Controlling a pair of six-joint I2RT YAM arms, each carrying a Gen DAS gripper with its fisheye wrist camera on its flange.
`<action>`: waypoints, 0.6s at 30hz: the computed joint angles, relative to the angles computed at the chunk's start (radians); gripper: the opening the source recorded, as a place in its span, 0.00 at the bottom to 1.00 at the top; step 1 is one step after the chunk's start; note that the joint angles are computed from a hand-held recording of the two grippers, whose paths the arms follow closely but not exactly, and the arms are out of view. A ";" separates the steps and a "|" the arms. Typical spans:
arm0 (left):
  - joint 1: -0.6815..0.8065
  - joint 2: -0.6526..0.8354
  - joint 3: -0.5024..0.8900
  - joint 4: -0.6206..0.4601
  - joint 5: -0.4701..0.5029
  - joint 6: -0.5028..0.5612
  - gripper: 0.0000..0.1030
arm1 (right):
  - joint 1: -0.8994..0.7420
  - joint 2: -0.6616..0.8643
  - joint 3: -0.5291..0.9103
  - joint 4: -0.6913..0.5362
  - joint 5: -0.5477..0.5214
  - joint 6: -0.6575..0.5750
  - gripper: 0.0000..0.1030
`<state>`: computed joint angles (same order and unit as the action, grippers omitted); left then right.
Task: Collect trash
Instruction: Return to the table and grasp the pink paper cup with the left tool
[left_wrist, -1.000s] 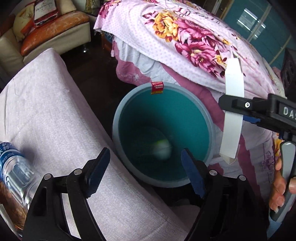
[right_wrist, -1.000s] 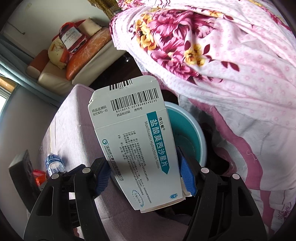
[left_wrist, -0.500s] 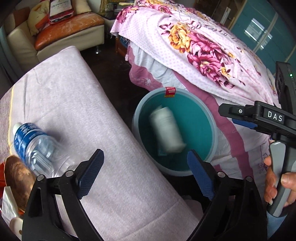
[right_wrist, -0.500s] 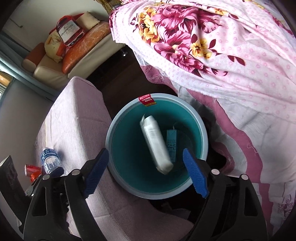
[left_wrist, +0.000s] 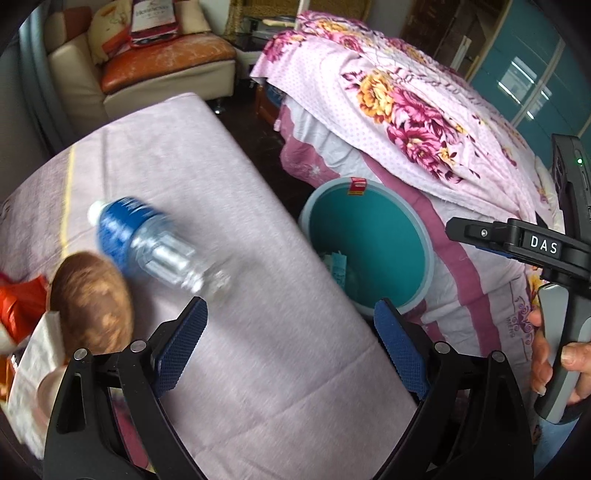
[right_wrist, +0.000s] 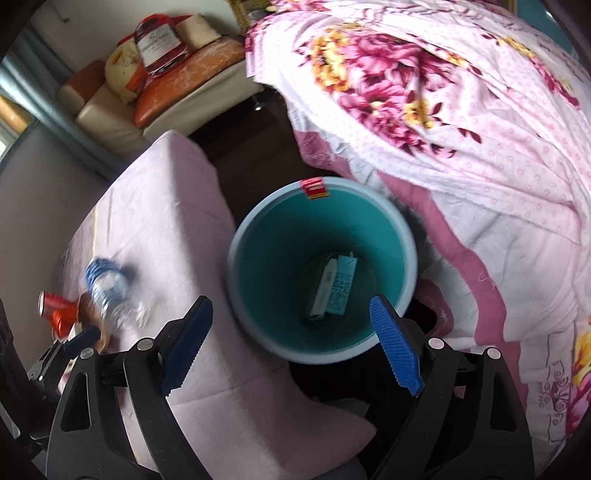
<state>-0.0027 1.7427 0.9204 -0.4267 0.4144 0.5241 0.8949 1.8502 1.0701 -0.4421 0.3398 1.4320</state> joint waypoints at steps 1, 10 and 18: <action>0.015 -0.011 -0.006 -0.007 0.004 0.009 0.89 | 0.010 0.012 0.028 -0.013 -0.005 0.001 0.81; 0.231 -0.136 -0.054 -0.076 0.055 0.157 0.89 | 0.082 0.138 0.251 -0.077 -0.048 -0.020 0.82; 0.460 -0.105 -0.003 -0.126 0.106 0.297 0.89 | 0.135 0.274 0.457 -0.147 -0.081 -0.060 0.82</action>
